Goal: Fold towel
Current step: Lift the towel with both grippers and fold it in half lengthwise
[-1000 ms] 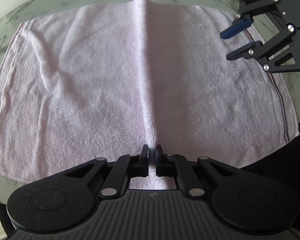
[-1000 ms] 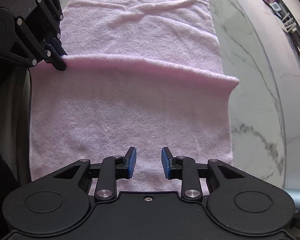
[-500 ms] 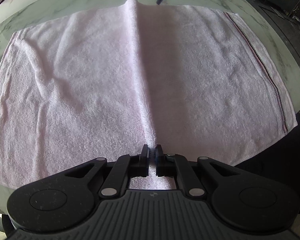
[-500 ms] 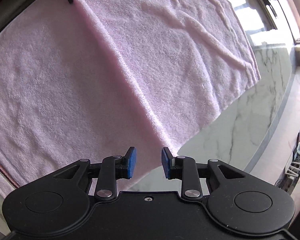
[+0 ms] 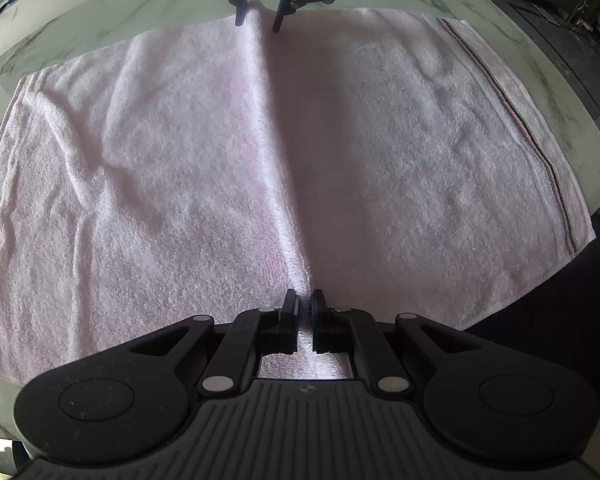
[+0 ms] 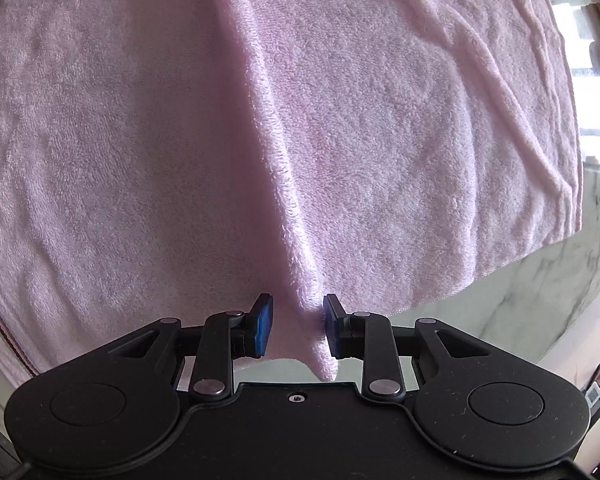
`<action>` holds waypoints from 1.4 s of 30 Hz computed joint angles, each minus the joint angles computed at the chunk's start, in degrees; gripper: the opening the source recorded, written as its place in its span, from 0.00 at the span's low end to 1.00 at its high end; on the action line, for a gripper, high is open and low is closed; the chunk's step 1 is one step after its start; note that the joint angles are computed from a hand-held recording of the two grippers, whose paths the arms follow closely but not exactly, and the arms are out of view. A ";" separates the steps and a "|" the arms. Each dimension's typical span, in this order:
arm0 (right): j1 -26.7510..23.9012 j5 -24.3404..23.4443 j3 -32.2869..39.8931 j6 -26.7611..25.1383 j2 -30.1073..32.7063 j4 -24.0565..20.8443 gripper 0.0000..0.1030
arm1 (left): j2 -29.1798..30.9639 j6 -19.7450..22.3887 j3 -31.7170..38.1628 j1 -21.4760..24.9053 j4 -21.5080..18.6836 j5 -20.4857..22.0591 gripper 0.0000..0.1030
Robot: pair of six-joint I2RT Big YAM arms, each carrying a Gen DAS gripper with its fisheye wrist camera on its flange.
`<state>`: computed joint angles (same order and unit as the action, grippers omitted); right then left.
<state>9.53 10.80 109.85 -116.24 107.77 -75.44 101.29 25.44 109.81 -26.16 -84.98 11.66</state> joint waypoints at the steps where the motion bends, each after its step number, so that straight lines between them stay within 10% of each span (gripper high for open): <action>1: 0.11 -0.02 -0.39 0.31 -0.18 0.16 0.15 | 0.11 -0.22 -0.25 -0.33 0.47 -0.17 0.05; 25: 3.98 6.97 -18.18 20.77 -17.68 8.59 0.04 | -6.04 5.32 -2.91 -0.25 9.83 -0.27 0.04; 42: 0.74 10.10 -16.81 45.20 -31.35 4.81 0.03 | -1.82 15.52 14.85 0.01 15.32 -9.80 0.04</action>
<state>10.27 20.90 93.04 -71.04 76.42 -70.63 99.47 40.96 124.65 -26.15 -69.66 1.86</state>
